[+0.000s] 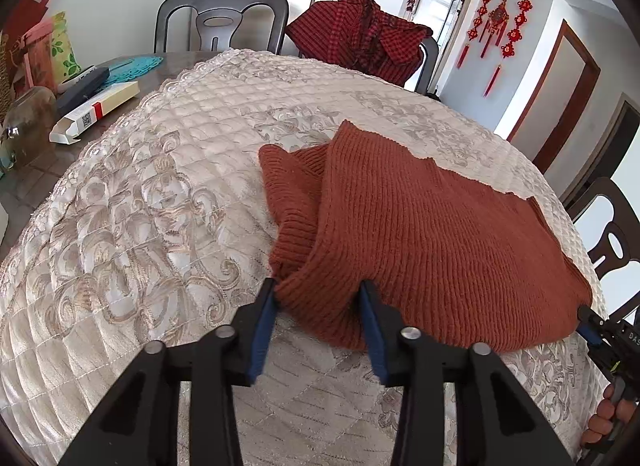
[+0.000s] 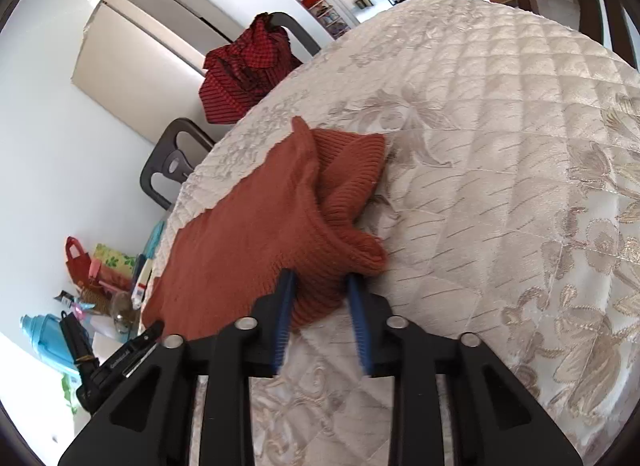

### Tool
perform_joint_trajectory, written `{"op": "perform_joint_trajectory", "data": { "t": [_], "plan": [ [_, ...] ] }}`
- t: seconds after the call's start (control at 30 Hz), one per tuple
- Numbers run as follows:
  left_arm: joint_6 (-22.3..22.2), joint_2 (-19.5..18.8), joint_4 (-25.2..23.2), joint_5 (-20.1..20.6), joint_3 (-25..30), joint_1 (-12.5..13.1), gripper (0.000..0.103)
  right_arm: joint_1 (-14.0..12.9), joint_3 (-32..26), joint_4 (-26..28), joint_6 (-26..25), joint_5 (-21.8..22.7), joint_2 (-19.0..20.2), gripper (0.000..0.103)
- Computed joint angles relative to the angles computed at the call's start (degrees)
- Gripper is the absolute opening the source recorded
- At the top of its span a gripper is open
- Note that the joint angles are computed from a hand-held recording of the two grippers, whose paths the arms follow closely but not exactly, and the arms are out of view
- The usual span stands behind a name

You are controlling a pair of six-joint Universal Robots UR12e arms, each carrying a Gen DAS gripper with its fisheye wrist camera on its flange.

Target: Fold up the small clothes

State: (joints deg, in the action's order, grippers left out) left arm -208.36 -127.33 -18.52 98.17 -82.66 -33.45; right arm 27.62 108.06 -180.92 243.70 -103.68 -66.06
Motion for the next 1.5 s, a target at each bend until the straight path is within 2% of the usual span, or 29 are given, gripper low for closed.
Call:
{"op": "perform_joint_trajectory", "data": {
  "t": [0.07, 0.17, 0.3, 0.4, 0.53, 0.7, 0.83, 0.93, 1.0, 1.1, 1.17, 1.23, 1.3, 1.5],
  "plan": [
    [0.9, -0.1, 0.2, -0.9, 0.1, 0.0, 0.022, -0.2, 0.3, -0.7, 0.3, 0.4, 0.0, 0.023],
    [1.9, -0.2, 0.3, -1.2, 0.3, -0.1, 0.019, -0.2, 0.3, -0.4, 0.0, 0.3, 0.0, 0.015],
    [0.9, 1.0, 3.4, -4.5, -1.9, 0.5, 0.017, 0.1, 0.7, -0.7, -0.1, -0.2, -0.6, 0.007],
    [0.3, 2.6, 5.7, -7.3, -4.4, 1.0, 0.017, 0.6, 1.5, -1.9, -0.7, -0.6, -1.4, 0.005],
    [0.9, 5.0, 7.0, -8.6, -8.1, 0.7, 0.017, 1.5, 3.0, -2.6, -1.0, -0.4, -3.0, 0.005],
    [-0.4, 7.2, 6.3, -10.1, -12.1, 0.4, 0.017, 3.0, 4.7, 0.5, 1.1, 0.1, -4.8, 0.005],
    [-0.3, 7.6, 7.4, -11.6, -13.2, 0.6, 0.02, 3.5, 5.7, 2.5, 1.8, 1.5, -5.2, 0.006],
    [0.1, 8.0, 7.0, -10.5, -13.3, 0.6, 0.025, 3.4, 6.0, 2.5, 1.7, 1.7, -5.5, 0.008],
    [0.4, 8.4, 7.6, -9.7, -13.9, 0.6, 0.027, 4.1, 5.0, 6.1, -0.5, -1.1, -6.2, 0.012],
    [0.0, 8.9, 8.7, -7.4, -14.5, 0.6, 0.033, 5.5, 3.8, 10.5, -5.0, -6.3, -7.1, 0.012],
    [-0.4, 8.8, 10.0, -7.1, -14.6, 0.8, 0.041, 6.0, 3.2, 10.3, -6.6, -8.2, -7.0, 0.012],
    [-0.4, 8.4, 10.2, -6.6, -14.1, 1.0, 0.045, 6.5, 2.3, 9.2, -9.1, -9.4, -6.4, 0.012],
    [-0.3, 7.9, 10.1, -7.1, -13.4, 1.3, 0.046, 6.8, 1.1, 8.2, -12.4, -9.9, -5.4, 0.012],
    [-1.0, 6.2, 9.2, -9.8, -11.7, 2.1, 0.053, 7.0, -2.7, 6.9, -20.4, -6.9, -2.3, 0.012]
  ]
}}
